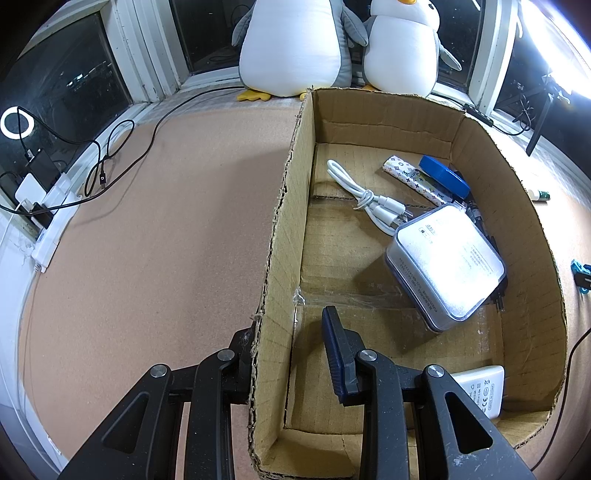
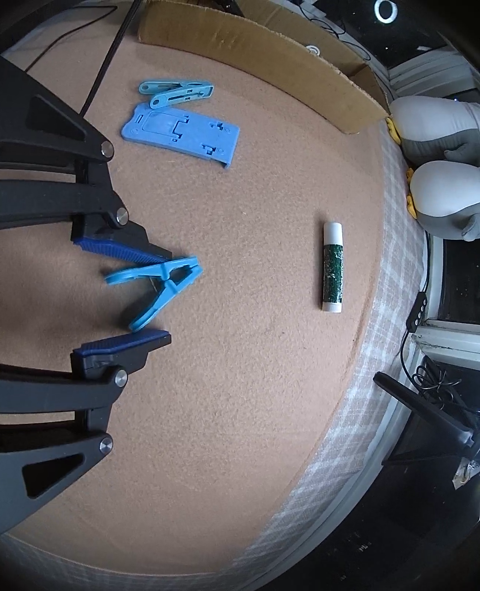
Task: Organize rigid objects
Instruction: 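Move the right gripper to a blue clothespin and grasp it, then carry the blue clothespin with the right gripper into the box and release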
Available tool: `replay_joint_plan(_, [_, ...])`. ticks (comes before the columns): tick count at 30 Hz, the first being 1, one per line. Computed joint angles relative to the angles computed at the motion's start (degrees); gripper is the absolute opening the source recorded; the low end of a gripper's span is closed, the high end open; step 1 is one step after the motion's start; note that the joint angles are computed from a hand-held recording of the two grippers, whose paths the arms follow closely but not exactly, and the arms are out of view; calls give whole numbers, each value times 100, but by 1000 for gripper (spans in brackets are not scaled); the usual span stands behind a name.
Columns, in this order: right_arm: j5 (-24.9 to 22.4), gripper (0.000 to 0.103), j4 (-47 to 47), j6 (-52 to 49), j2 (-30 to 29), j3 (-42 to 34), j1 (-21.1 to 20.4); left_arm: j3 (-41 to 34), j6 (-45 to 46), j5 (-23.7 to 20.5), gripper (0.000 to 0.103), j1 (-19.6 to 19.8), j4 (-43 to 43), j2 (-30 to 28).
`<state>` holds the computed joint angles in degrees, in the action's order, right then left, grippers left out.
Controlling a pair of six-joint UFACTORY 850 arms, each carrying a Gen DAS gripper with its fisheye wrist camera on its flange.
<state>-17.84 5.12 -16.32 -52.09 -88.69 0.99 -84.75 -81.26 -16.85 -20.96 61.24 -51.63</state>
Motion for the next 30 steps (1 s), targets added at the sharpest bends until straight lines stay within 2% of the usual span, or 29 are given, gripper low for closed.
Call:
replay_joint_plan(8, [136, 32, 243, -130, 136, 132, 12, 2, -18, 1, 30, 1, 15, -1])
replay_joint_plan(12, [227, 32, 673, -492, 285, 190, 46, 5, -29, 5, 31, 2, 26, 0])
replay_joint_plan(17, [288, 32, 1678, -1421, 499, 215, 181, -2, -21, -1, 30, 1, 15, -4])
replay_joint_plan(25, [62, 32, 3512, -3349, 695, 92, 583, -4, -14, -2, 30, -1, 4, -4])
replay_joint_plan(30, [-174, 32, 4050, -4065, 722, 68, 834, -7, -32, 1, 30, 3, 15, -5])
